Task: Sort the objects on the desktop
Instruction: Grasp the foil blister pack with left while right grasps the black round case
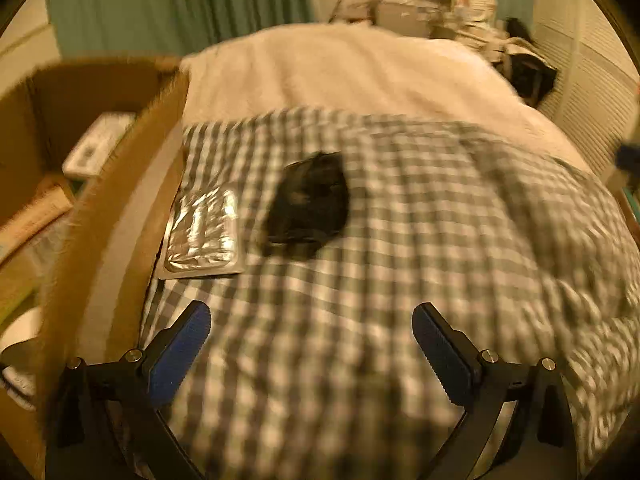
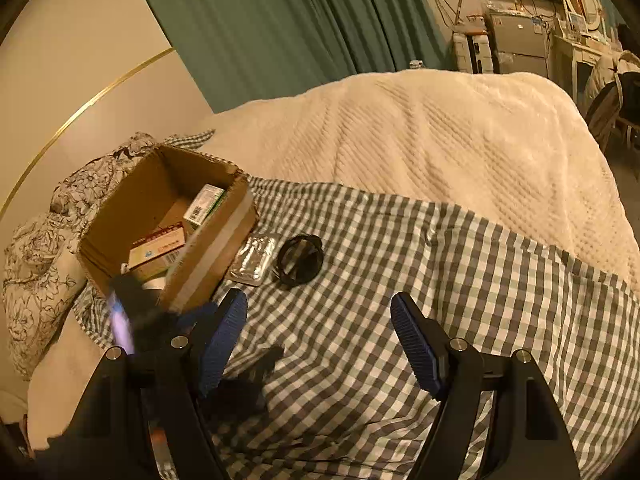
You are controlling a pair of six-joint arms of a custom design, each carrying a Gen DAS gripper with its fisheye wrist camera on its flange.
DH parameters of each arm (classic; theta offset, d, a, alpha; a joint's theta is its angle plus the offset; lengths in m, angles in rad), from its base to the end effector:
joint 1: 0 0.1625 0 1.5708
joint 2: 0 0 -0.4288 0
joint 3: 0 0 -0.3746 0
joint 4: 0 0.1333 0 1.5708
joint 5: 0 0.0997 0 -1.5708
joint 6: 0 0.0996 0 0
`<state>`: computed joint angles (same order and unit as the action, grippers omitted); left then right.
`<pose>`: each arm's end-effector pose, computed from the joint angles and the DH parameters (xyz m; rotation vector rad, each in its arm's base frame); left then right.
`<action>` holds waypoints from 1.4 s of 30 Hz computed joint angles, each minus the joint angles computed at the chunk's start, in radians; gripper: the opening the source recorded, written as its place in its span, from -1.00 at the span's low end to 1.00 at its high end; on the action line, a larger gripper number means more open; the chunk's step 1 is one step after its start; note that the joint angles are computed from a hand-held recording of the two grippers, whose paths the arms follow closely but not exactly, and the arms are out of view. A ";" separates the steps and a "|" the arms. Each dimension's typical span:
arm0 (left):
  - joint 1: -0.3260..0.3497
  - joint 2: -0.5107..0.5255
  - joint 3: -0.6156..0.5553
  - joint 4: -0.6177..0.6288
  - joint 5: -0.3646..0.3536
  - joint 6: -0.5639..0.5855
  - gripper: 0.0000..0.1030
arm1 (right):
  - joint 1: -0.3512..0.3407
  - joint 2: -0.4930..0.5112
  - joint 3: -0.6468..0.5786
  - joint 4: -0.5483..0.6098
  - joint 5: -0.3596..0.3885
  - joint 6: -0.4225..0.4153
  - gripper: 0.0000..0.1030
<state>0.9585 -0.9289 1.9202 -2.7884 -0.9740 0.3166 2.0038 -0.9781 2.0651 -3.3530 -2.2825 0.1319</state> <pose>-0.1770 -0.5814 0.1346 1.0648 2.3247 -0.4030 0.2880 -0.4603 0.1925 0.0409 -2.4518 1.0974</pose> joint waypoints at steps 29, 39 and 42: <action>0.105 0.073 -0.137 -0.109 -0.064 0.172 0.23 | -0.225 0.293 -0.352 0.163 0.249 0.061 0.63; 0.072 0.190 -0.229 -0.113 0.063 0.145 0.23 | -0.247 0.197 -0.258 0.084 0.184 -0.109 0.09; 0.076 0.233 -0.316 -0.032 0.075 0.038 0.26 | -0.276 0.162 -0.202 0.039 0.243 -0.072 0.09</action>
<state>1.0345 -0.6962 1.6047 -2.8204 -0.8994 0.3544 1.7276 -0.8165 1.8628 -3.3135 -2.0395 0.0597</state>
